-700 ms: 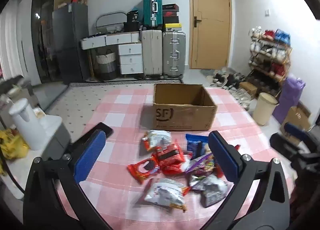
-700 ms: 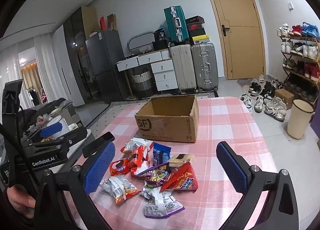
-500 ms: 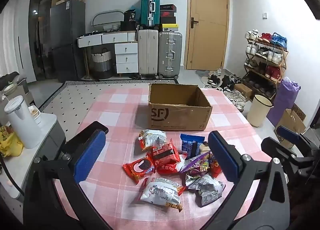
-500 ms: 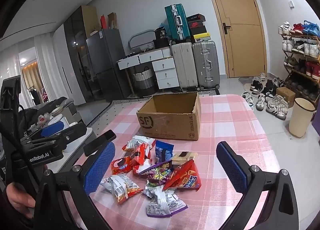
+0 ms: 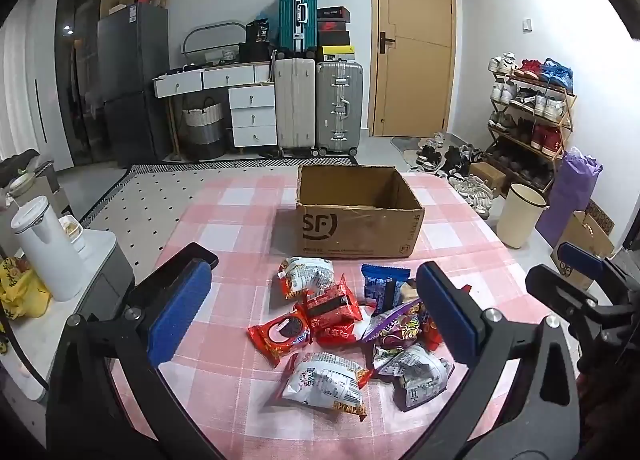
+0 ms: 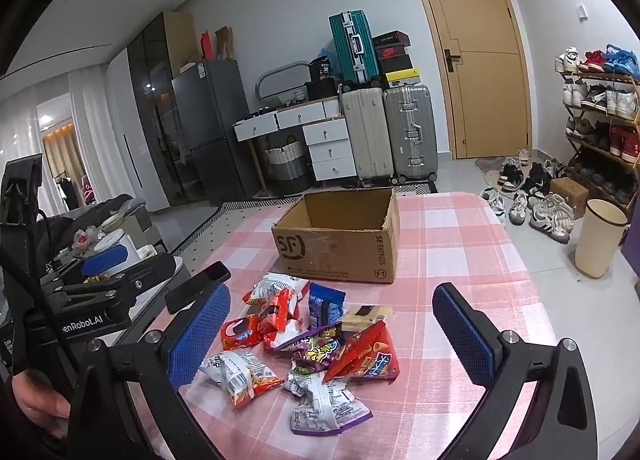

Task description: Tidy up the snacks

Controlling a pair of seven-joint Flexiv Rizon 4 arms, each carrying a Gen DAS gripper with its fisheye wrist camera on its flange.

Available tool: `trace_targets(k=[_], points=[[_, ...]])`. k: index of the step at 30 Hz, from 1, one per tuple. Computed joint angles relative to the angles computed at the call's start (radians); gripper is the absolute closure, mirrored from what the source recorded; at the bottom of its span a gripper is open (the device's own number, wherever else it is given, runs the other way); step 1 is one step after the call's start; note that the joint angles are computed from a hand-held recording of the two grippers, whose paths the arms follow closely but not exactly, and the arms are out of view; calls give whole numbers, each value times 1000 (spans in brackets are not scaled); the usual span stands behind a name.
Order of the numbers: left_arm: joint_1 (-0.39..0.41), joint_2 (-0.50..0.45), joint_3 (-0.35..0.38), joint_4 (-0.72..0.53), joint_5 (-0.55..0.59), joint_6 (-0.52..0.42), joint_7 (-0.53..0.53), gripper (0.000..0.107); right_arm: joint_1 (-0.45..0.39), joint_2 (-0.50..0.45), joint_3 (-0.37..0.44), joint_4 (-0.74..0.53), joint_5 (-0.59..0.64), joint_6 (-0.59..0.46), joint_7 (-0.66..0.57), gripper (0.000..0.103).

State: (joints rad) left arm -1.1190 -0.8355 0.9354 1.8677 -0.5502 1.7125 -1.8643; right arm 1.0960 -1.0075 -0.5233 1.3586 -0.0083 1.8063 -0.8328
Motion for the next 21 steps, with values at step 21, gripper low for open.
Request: trace_targets(k=[21], points=[[3, -4, 1, -1, 12, -8, -16, 5, -13, 2, 24, 1, 0, 4, -6, 0]])
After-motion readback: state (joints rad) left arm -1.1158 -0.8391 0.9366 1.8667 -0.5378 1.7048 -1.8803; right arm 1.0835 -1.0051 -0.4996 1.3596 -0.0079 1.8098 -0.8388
